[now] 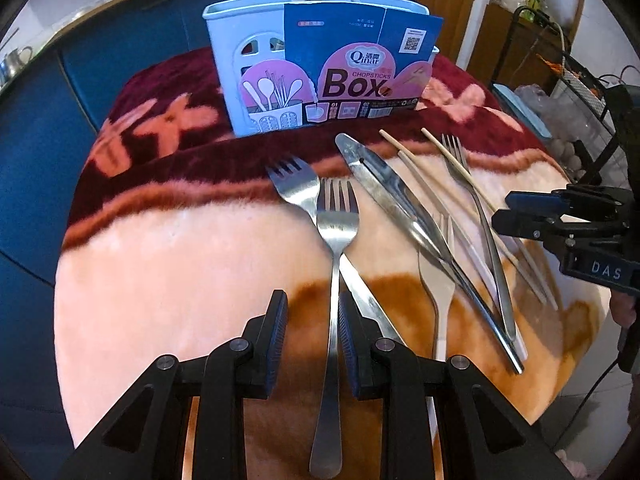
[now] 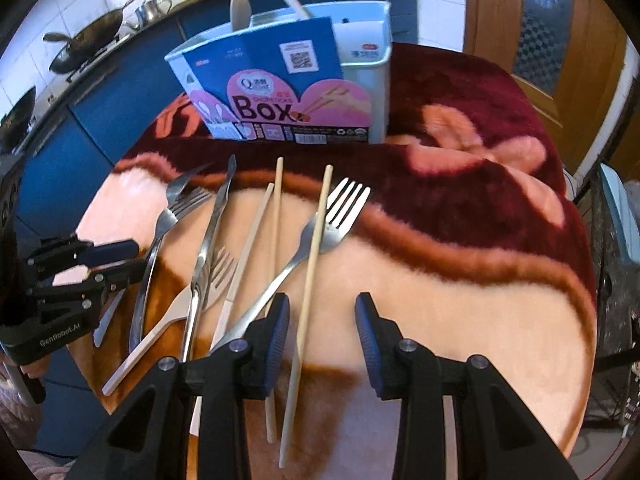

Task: Organize utensils
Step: 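Grasp a silver fork with the left tool while the right tool grasps a wooden chopstick, then carry the fork with the left tool while the right tool carries the chopstick into the holder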

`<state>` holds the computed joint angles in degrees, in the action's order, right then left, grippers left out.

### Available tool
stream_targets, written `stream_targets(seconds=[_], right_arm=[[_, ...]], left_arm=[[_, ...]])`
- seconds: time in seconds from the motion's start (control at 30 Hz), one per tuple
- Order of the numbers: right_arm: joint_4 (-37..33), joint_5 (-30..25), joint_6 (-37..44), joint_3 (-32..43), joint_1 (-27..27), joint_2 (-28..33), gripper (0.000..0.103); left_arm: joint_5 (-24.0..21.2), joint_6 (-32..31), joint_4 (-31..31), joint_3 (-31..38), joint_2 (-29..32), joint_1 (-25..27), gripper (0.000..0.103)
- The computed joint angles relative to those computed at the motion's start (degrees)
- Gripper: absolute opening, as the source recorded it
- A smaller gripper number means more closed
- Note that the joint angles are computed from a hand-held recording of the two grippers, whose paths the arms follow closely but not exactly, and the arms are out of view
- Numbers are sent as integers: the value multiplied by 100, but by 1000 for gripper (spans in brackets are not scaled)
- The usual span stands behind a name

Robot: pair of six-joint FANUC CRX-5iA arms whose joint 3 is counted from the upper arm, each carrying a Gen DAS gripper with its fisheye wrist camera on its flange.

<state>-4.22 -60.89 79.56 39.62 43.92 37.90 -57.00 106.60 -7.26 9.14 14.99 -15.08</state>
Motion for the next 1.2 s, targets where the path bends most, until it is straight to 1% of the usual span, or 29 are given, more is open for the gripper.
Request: stream_targets(seconds=[0.13, 0.2, 0.27, 0.37, 0.4, 0.43, 0.47, 0.5, 0.6, 0.7, 0.83, 1.03, 1.1, 1.2], right_arm=[[-18, -412, 107, 498, -16, 270, 36], [-45, -600, 143, 730, -34, 392, 34], [-86, -773, 148, 965, -64, 517, 29], [-165, -983, 130, 1294, -110, 695, 24], [-180, -1023, 131, 1365, -119, 735, 23], [-173, -1030, 140, 1396, -120, 756, 19], [-114, -949, 92, 1333, -110, 734, 11], [-83, -896, 26, 1288, -109, 719, 9], [-246, -753, -43, 1142, -174, 621, 7], [-541, -544, -41, 910, -290, 458, 6], [-1058, -185, -28, 558, -452, 184, 6], [-1445, 515, 133, -69, -462, -258, 6], [-1550, 838, 172, -348, -475, -453, 6], [-1554, 1497, 104, -810, -437, -748, 6]], left_arm=[[-22, -202, 206, 107, 127, 101, 26], [17, -416, 408, 102, 164, 184, 26], [72, -612, 627, 55, 177, 265, 24], [164, -839, 892, -29, 178, 352, 17], [193, -892, 966, -54, 176, 367, 11], [207, -921, 1023, -73, 173, 375, 7], [230, -903, 1061, -99, 162, 384, 6], [336, -917, 1179, -196, 122, 418, 6], [729, -1145, 1758, -649, -76, 565, 5], [1144, -1273, 2010, -1024, -347, 602, 3], [1589, -1193, 1894, -1275, -663, 539, 3], [2119, -1140, 1910, -1573, -997, 532, 3], [2273, -1055, 1776, -1617, -1102, 495, 3], [2411, -686, 1306, -1538, -1189, 397, 3]])
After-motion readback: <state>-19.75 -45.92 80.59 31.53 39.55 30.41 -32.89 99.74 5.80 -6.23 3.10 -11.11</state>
